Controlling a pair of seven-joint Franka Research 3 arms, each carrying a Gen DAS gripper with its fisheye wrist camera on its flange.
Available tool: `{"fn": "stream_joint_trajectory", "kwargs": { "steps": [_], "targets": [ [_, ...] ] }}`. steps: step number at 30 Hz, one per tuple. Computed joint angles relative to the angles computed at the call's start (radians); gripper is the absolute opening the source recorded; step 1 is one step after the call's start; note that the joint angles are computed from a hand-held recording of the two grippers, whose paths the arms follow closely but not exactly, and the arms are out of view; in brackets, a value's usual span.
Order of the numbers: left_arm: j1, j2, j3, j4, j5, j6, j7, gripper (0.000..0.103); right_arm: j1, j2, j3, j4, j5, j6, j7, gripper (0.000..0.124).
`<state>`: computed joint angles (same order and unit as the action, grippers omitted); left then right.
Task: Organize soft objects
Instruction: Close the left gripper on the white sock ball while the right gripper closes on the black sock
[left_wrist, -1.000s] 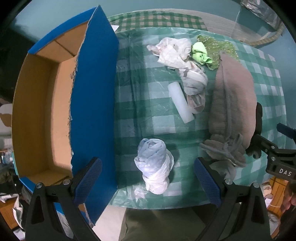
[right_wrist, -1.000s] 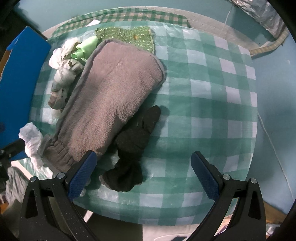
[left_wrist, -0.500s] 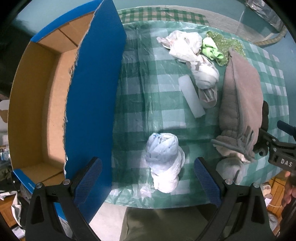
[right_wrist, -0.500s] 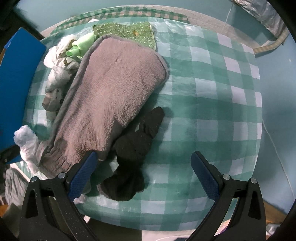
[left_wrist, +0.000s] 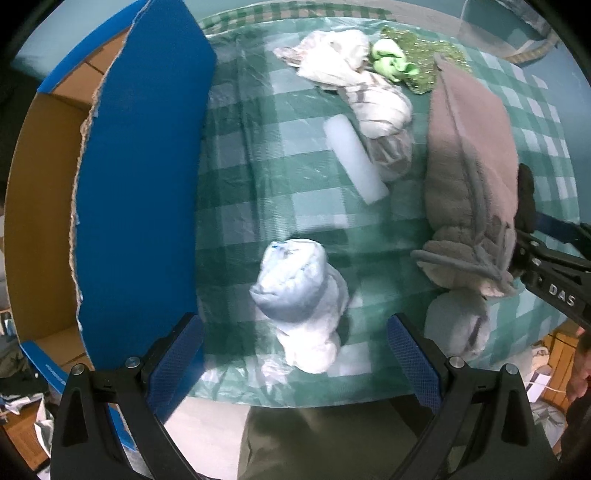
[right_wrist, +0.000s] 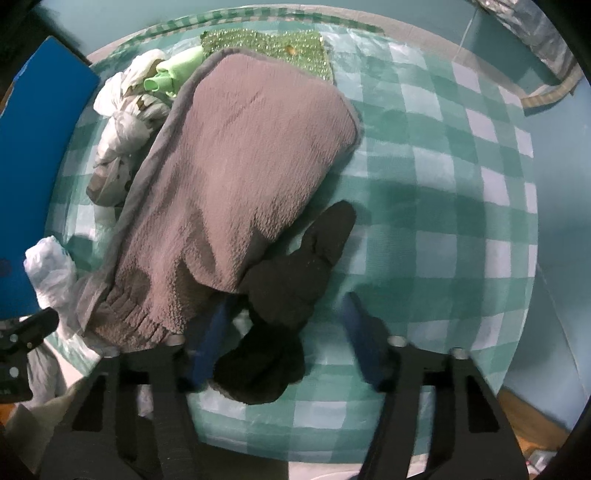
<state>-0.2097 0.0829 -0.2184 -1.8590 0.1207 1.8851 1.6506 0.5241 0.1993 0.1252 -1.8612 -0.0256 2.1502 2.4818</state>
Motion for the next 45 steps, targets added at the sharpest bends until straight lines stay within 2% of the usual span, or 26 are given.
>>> {"fn": "stream_joint_trajectory", "kwargs": {
  "steps": [1, 3, 8, 12, 21, 26, 31, 33, 36, 41, 45],
  "targets": [
    [-0.001, 0.002, 0.0, 0.001, 0.003, -0.001, -0.004, 0.1, -0.004, -0.003, 0.001, -0.009, 0.017, 0.009, -0.006, 0.037],
    [0.001, 0.007, 0.002, -0.004, 0.004, -0.004, -0.016, 0.1, -0.007, -0.015, 0.003, -0.036, 0.039, 0.036, -0.006, 0.031],
    [0.005, -0.012, 0.005, -0.051, 0.027, 0.037, -0.032, 0.1, -0.013, -0.041, 0.003, -0.07, 0.037, 0.056, -0.008, 0.031],
    [0.011, -0.015, 0.004, -0.036, -0.023, 0.011, -0.006, 0.1, -0.021, -0.07, 0.004, -0.092, 0.039, 0.063, -0.006, 0.031],
    [0.004, 0.025, 0.002, -0.025, 0.015, 0.001, -0.039, 0.1, -0.038, -0.167, 0.026, -0.19, 0.041, 0.115, 0.015, 0.031],
    [0.0, 0.06, 0.0, 0.0, 0.033, 0.008, -0.039, 0.1, -0.048, -0.209, 0.036, -0.214, 0.048, 0.111, 0.022, 0.031],
    [0.002, 0.086, 0.004, 0.005, 0.048, -0.008, -0.065, 0.064, -0.056, -0.234, 0.043, -0.232, 0.058, 0.109, 0.02, 0.031],
    [0.007, 0.084, 0.005, -0.01, 0.044, 0.0, -0.07, 0.058, -0.059, -0.218, 0.044, -0.208, 0.054, 0.102, 0.019, 0.031],
    [0.016, 0.087, 0.006, -0.011, 0.026, 0.004, -0.06, 0.043, -0.057, -0.213, 0.047, -0.199, 0.044, 0.099, 0.026, 0.031],
    [0.033, 0.061, 0.008, -0.045, -0.006, 0.05, -0.022, 0.041, -0.05, -0.186, 0.046, -0.162, 0.025, 0.09, 0.031, 0.031],
    [0.034, 0.059, 0.007, -0.024, -0.01, 0.054, 0.004, 0.04, -0.044, -0.169, 0.042, -0.131, 0.012, 0.071, 0.032, 0.031]
  ]
}}
